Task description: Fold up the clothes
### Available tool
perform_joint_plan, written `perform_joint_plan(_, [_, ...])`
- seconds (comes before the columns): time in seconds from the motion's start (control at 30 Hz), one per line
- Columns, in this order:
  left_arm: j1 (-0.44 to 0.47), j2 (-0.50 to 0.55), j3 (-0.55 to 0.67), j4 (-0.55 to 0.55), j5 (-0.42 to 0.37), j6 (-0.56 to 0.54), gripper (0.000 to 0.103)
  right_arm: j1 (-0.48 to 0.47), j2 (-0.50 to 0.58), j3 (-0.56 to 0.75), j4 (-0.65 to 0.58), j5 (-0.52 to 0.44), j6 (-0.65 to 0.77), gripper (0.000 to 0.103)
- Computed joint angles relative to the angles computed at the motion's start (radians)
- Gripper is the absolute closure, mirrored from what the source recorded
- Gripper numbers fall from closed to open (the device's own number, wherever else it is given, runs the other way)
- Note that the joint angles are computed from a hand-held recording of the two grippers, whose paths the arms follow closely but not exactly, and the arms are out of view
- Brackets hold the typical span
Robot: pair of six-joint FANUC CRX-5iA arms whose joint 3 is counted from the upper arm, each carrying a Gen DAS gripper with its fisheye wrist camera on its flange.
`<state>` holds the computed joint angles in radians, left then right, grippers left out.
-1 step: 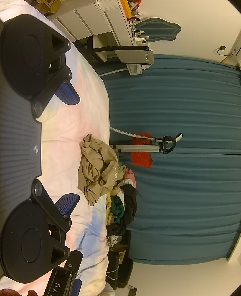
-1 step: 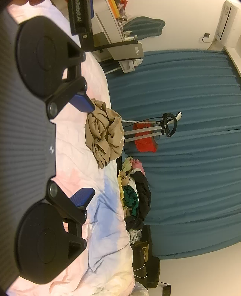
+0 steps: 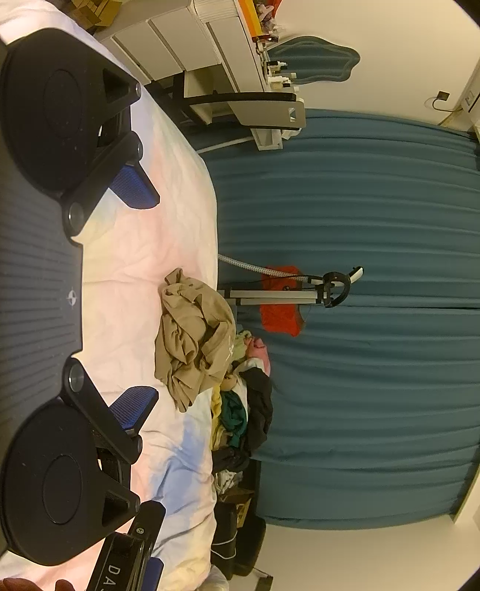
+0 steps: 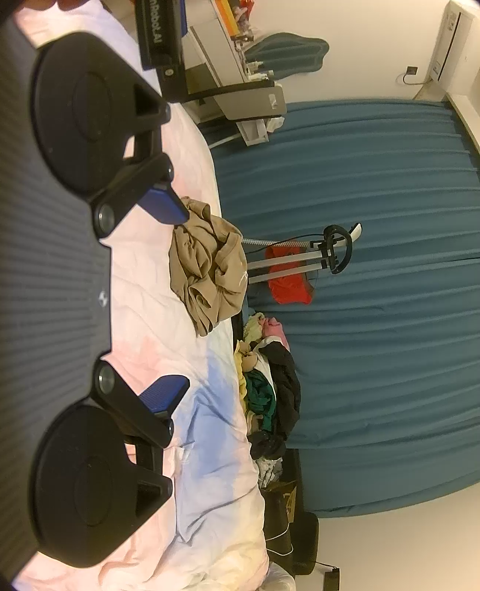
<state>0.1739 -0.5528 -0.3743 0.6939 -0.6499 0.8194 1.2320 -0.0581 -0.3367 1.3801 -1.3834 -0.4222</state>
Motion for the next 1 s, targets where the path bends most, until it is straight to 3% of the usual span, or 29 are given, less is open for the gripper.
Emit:
perform_joint_plan(0.43, [0.043, 0.008, 0.051, 0.022, -0.068, -0.016, 0.0, -0.009, -0.006, -0.014, 0.01, 0.004, 0.001, 0.013])
perform_joint_plan(0.53, [0.023, -0.006, 0.016, 0.018, -0.029, -0.027, 0.0, -0.011, -0.006, -0.019, 0.011, 0.005, -0.005, 0.013])
perform_joint_plan(1.0, [0.009, -0.011, -0.003, 0.015, -0.01, -0.031, 0.0, -0.003, 0.002, -0.006, 0.009, -0.007, -0.003, 0.013])
